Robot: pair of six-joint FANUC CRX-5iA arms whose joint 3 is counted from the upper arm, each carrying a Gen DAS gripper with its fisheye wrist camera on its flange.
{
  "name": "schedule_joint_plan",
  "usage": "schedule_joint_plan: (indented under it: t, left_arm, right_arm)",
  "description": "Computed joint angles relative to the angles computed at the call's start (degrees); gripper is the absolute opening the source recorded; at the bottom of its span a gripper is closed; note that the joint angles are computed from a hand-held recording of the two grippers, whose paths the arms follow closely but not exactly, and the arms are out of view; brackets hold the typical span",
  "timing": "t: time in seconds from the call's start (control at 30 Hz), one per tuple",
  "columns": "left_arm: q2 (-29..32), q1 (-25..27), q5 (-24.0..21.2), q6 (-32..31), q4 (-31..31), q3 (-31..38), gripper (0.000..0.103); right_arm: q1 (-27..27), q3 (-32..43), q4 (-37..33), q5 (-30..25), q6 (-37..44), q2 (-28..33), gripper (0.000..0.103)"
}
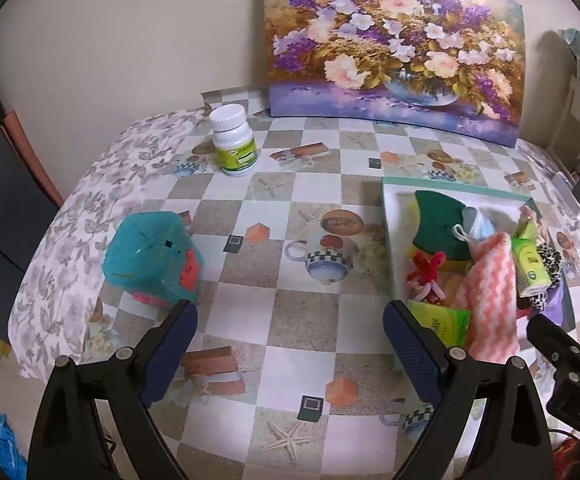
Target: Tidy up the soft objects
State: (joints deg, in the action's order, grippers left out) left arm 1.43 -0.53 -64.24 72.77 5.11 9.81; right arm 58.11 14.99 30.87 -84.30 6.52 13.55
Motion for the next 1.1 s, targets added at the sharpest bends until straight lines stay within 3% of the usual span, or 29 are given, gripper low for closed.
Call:
schedule_joint_plan:
  t: [0.17,1.1]
  left_arm:
    - [-0.56,-1.72,0.45,2.30,-4.50,0.72,0.094]
    - [0.44,-3.08,-0.63,1.51,-7.03,1.79,0.094]
  right_arm:
    - [-0.02,0.03,0.01,-0.07,-0.01,-0.02,0.103]
    - [-0.29,0.33,0.05,-1.00,0.14,0.26,0.103]
